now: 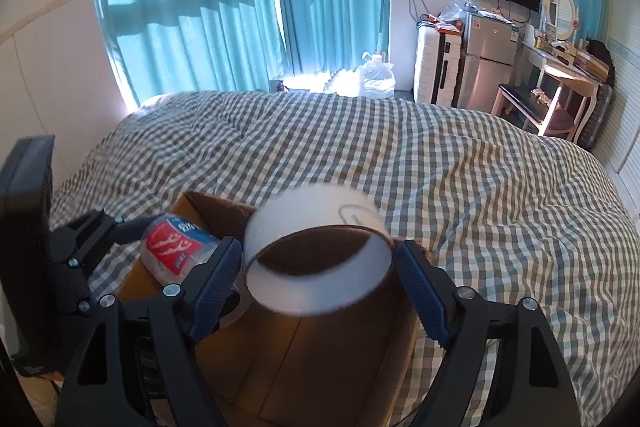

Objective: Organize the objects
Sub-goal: 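Carry the jar and tape roll into the box and open both grippers, then grasp the white bear figurine with the left gripper while the right grasps the white cylinder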

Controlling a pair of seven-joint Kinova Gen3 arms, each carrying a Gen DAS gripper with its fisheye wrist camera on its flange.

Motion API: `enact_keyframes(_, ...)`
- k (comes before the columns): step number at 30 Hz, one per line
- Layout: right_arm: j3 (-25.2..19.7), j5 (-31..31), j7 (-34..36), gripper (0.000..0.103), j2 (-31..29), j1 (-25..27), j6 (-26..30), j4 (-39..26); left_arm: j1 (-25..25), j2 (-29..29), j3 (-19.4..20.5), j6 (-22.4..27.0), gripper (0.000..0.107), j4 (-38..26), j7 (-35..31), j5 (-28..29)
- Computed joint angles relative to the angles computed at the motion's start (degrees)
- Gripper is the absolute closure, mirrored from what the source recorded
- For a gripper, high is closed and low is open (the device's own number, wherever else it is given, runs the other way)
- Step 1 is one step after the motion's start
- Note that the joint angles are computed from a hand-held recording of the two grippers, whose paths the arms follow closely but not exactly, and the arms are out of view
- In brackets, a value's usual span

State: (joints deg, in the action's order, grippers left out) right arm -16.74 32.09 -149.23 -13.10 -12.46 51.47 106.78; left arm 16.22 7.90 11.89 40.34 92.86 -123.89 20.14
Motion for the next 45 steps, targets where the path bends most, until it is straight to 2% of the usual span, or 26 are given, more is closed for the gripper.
enact_keyframes(4,-1.40,0.99,-1.43,0.016,-1.95,0.60,1.91,-0.62,-0.54,-2.30,0.00,-2.15,0.009,2.21,-2.41,1.62)
enact_keyframes(6,-2.21,1.20,-1.80,0.016,-2.88,0.86,3.35,-1.32,-0.11,-3.37,-0.25,-2.18,0.009,2.32,-1.60,0.87)
enact_keyframes(11,-6.02,2.30,-2.46,0.016,-5.20,1.52,8.68,-3.86,0.23,-6.06,-1.14,-0.52,0.008,1.66,0.30,-0.23)
enact_keyframes(20,-13.09,2.52,-2.04,0.016,-10.36,3.71,18.39,-8.67,-0.97,-13.26,-4.16,3.39,0.008,2.13,1.64,1.58)
enact_keyframes(27,-18.81,-0.35,1.47,0.016,-14.08,7.03,23.54,-10.81,-1.68,-18.77,-4.86,5.00,0.008,3.87,7.02,-2.37)
enact_keyframes(35,-25.82,-4.99,5.15,0.016,-17.97,12.28,25.34,-9.67,-0.93,-25.62,-5.70,2.67,0.008,11.26,10.11,-4.89)
enact_keyframes(45,-30.31,-15.89,7.68,0.016,-22.47,17.06,20.32,-1.86,-0.49,-29.99,-7.81,1.82,0.008,21.47,11.86,-6.13)
